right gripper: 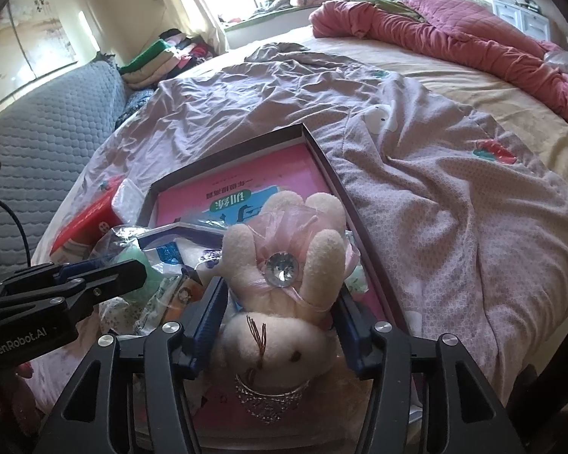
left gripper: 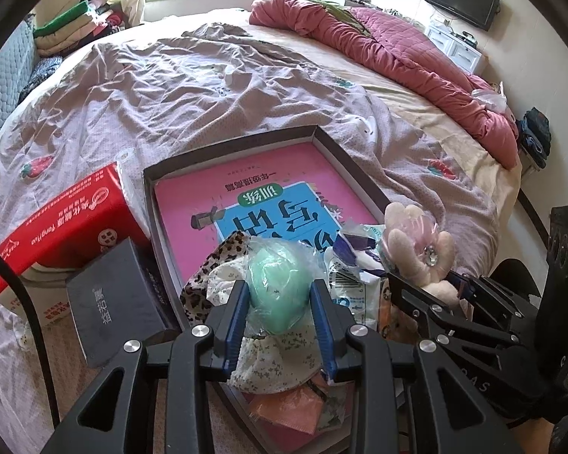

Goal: Organize soft objects
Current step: 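Lower the green ball onto the cloth while the right tool lowers the bunny onto the book, then open both tools to release the green ball and bunny in the tray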

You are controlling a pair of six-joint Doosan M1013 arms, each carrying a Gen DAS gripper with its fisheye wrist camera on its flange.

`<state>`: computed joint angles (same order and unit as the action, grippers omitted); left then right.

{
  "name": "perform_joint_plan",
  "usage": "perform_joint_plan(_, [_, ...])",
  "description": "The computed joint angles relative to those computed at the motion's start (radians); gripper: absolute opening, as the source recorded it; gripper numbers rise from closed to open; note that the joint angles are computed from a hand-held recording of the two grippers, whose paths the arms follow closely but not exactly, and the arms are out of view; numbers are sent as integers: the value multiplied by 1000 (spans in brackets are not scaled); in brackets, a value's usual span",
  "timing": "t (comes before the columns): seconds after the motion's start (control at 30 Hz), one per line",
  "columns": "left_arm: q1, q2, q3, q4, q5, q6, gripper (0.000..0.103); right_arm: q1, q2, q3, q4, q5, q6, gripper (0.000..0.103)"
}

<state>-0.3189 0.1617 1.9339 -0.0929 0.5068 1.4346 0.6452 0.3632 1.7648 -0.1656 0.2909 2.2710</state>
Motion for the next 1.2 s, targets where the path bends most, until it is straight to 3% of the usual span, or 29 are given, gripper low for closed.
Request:
perform_joint_plan(0.37, [1,-7,6,43,6,-43,48,20,-1,-12,-161,29,103,68])
perform_joint_plan(0.6, [1,-13,11,52,17,-52,53,26,-3,-16,-182,52,118,69])
perform_joint_plan(0.73, [-1,-27,19,81,2,-81,62,33,-9,-12,-260,53,186,75])
perform_joint_plan(1.2, [-6,-62,33,127,-2,-140,72,42,-37,0,-307,57,238,78])
